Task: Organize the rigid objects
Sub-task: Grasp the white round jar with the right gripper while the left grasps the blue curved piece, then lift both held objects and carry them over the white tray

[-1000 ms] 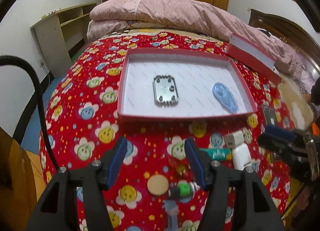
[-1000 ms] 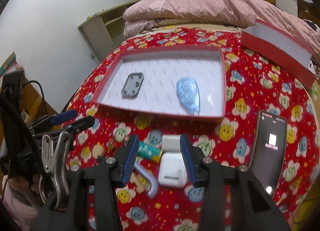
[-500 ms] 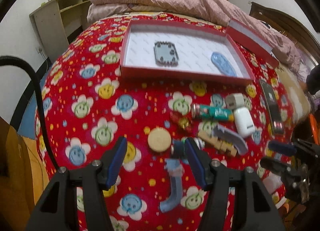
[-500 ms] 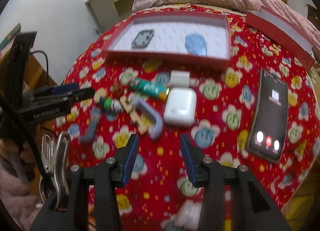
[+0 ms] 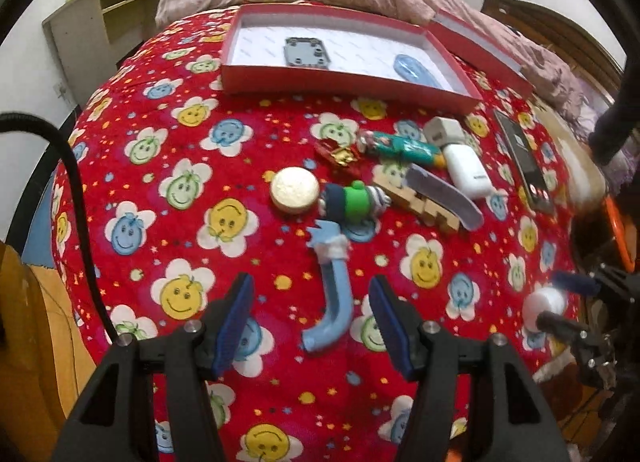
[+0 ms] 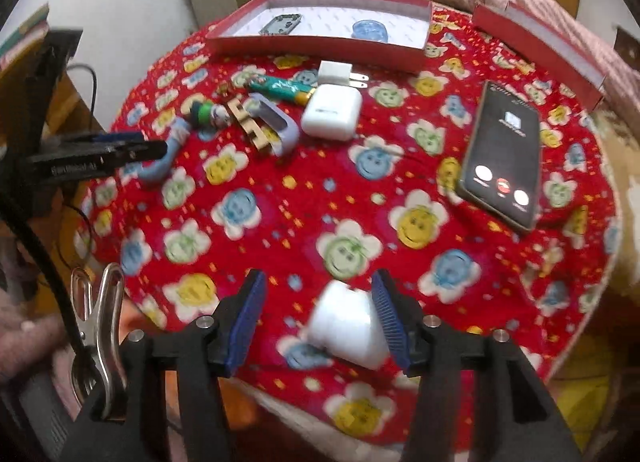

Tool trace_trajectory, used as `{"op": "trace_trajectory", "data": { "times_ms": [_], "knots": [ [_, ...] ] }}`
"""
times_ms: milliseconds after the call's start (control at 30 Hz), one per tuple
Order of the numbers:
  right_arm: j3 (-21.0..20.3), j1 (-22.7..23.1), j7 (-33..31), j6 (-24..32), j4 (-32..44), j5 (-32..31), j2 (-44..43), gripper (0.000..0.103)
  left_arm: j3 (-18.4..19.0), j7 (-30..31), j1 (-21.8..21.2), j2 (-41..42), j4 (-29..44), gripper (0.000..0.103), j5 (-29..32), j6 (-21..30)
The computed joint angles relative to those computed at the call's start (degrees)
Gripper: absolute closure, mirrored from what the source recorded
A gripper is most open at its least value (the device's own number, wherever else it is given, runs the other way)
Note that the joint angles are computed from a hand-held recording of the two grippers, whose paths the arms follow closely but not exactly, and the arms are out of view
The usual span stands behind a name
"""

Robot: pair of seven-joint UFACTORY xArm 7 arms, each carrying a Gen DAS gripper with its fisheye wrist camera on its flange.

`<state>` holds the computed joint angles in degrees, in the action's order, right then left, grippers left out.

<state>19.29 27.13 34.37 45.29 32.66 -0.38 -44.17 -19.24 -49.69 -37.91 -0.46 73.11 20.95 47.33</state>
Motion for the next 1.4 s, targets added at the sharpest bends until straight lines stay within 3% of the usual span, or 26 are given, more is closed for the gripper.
{"op": "trace_trajectory", "data": {
  "times_ms": [300,567,733,800,900,1067,1400],
  "knots": [
    [2.3,-0.3,0.3,2.7,-0.9,-3.3,-1.5,0.039,-0.1,2.5,-1.5,2.6,1.1,0.04,-0.7,-0.5],
    [1.1,0.8,-1.3,4.4,-1.7,-2.9,-2.2,0.038,1.0,-0.3,-3.6,5.2,2.8,0.041,5.3,1.9],
    [0.1,0.9,-0.9,3.4,-3.1,-1.0,-1.1,0.04,1.4,-1.3,-3.5,4.3,1.7,0.056,6.7,1.3],
    [-0.6,1.2,-0.5,1.9,-4.1,0.2,-0.8,0.045,1.4,-1.5,-3.3,4.0,1.5,0.071,7.1,1.6],
    [-0.2,1.0,0.0,0.9,-4.4,-0.2,-0.9,0.047,1.7,-1.0,-2.2,2.8,0.2,0.083,5.1,0.1],
    [0.2,0.3,0.8,-1.1,-3.9,-0.8,0.1,0.047,1.3,-0.5,-0.8,1.6,-1.4,0.085,2.8,-2.1],
    [0.4,-0.5,3.0,-7.5,-1.4,-1.7,5.4,0.047,0.8,-2.2,-1.8,3.2,0.4,0.085,7.5,0.4]
  ]
}}
